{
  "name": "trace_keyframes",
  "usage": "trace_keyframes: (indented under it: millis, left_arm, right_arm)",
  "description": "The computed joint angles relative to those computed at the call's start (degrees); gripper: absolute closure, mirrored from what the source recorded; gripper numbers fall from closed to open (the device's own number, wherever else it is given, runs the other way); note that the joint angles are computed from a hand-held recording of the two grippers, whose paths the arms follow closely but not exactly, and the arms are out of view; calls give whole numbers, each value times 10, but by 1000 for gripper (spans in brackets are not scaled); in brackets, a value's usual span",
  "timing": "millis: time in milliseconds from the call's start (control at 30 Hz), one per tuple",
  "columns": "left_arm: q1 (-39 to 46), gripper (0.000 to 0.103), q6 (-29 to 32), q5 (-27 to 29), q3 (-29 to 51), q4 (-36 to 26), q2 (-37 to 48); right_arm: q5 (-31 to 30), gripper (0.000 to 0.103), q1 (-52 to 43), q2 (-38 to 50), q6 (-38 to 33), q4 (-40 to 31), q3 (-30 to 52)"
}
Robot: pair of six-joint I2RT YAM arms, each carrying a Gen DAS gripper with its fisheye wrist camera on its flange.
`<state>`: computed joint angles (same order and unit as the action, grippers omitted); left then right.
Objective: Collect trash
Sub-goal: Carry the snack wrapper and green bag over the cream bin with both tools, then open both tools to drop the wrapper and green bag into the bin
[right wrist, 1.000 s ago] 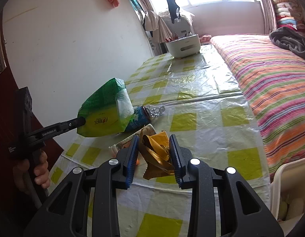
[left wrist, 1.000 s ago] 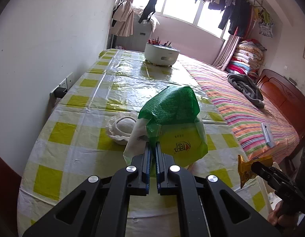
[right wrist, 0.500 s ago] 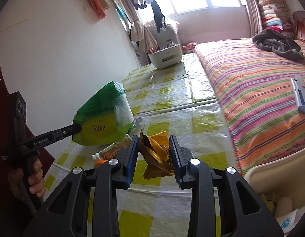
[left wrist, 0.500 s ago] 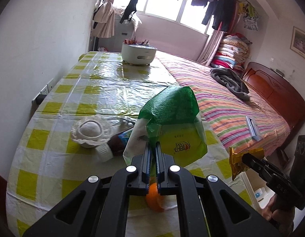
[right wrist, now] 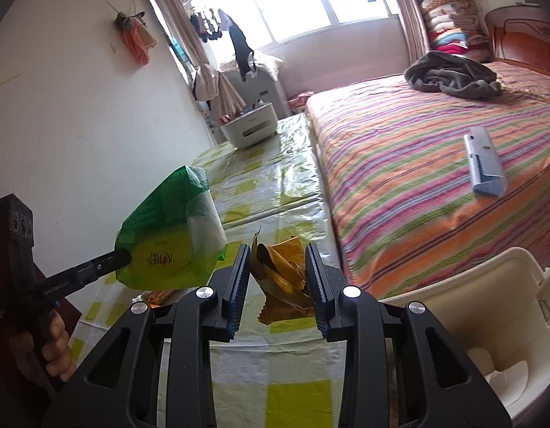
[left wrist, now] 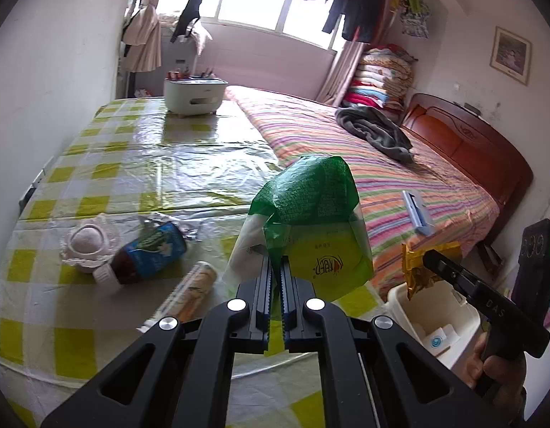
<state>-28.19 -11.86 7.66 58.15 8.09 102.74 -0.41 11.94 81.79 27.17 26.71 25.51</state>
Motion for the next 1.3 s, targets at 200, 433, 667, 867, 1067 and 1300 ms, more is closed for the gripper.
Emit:
trace_keyframes:
  millis: [200, 433, 667, 867, 1067, 1300]
  left_arm:
    - [-44, 99, 1, -6, 17, -2, 13]
    - [-87, 99, 10, -12, 36, -7, 38]
    - [-120, 99, 14, -16, 58, -15, 58]
    - [-140, 99, 15, -17, 66, -18, 67]
    - [-162, 99, 18, -20, 79, -23, 79]
    - [-186, 99, 20, -22, 98, -31, 93]
  right_arm:
    - [-2, 72, -45, -43, -5, -6, -31]
    - [-15, 72, -93, -89, -10, -17, -63]
    - [-21, 71, -138, -126, -17, -29, -90]
    - [-24, 69, -184, -148, -23, -37, -113]
    - [-33, 60, -225, -185, -27, -52, -134]
    - [-51, 38, -280, -247, -20, -71, -162]
